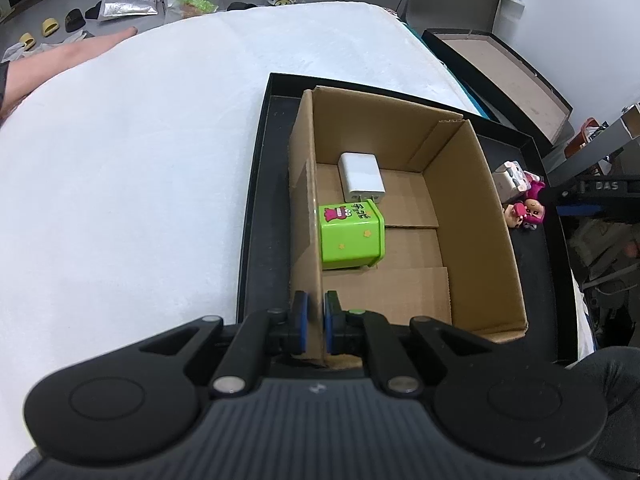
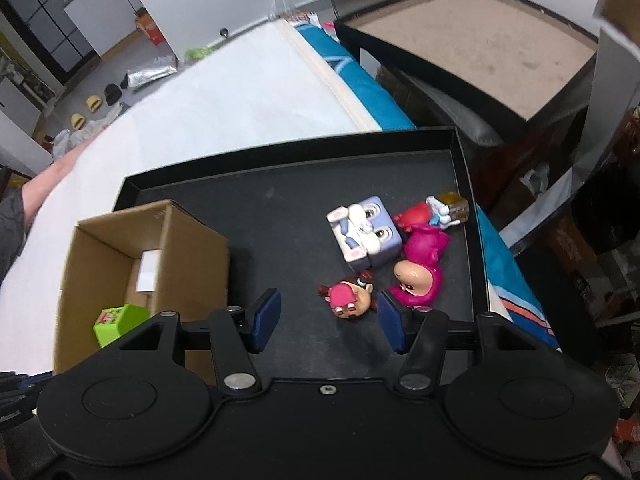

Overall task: Organize rigid objects
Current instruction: 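Grasp the pink doll figurine with the right gripper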

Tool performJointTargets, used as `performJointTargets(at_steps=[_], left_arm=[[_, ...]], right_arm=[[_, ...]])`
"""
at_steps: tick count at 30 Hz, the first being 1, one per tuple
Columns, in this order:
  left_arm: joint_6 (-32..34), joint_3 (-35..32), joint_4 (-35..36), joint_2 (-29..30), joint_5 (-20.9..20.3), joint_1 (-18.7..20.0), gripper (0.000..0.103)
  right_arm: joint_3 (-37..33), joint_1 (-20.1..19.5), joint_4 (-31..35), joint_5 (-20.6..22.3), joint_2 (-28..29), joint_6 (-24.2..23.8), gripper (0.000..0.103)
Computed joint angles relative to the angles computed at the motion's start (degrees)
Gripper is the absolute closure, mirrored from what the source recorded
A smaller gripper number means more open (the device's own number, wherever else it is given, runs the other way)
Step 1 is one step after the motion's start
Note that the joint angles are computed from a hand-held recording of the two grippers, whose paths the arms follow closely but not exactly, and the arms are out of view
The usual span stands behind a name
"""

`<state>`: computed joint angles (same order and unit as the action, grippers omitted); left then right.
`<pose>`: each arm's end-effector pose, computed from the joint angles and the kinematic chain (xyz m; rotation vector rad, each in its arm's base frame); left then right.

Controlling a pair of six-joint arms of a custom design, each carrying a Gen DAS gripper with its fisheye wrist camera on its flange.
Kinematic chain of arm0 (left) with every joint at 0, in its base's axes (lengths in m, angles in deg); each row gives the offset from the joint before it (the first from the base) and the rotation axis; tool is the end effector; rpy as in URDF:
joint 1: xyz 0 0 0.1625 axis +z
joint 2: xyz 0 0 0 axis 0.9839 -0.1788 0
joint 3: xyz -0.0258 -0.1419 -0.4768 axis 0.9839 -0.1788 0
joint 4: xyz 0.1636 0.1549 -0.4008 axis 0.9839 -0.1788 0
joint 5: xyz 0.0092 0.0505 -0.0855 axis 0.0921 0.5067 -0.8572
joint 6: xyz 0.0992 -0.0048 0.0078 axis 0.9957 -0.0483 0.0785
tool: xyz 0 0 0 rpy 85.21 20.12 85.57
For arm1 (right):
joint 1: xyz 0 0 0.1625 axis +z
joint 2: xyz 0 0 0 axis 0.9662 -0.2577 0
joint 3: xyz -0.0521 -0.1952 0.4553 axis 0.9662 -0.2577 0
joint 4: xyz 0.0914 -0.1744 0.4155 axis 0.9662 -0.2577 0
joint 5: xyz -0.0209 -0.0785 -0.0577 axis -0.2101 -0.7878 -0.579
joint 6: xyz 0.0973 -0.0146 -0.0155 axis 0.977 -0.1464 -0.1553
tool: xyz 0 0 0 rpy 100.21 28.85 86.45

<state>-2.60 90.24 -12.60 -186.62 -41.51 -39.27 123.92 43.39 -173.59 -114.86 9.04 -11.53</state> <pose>-0.1021 -0.3457 0.3878 0.0096 2.5003 -0.5432 0.3437 -0.4769 0.1199 0.2988 -2.5421 0.4048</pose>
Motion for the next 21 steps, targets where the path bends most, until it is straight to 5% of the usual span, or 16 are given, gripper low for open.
performJointTargets(at_steps=[11,16,17,19,21], left_arm=[[-0.25,0.00,-0.26,0.29,0.01,0.30,0.095],[0.27,0.00,-0.72,0.37,-0.15,0.58,0.095],[0.36,0.05,-0.90,0.27,-0.22,0.63,0.095],[0.52,0.09,-1.15,0.07,-0.33,0.76,0.095],[0.81,0.16,-1.49,-0.07,-0.39,0.87,0.095]], right_arm=[[-1.52,-1.69,1.10,-0.50,3.07,-0.23,0.049],[-2.40,-1.77,1.70,-4.05,5.36,0.35,0.049],[-2.44,-1.87,1.64,-4.34,5.66,0.21,0.051],[-2.62,-2.35,2.86,-4.15,5.95,0.94,0.070],[-2.65,-2.27,3.30,-4.46,6.02,1.66,0.072]])
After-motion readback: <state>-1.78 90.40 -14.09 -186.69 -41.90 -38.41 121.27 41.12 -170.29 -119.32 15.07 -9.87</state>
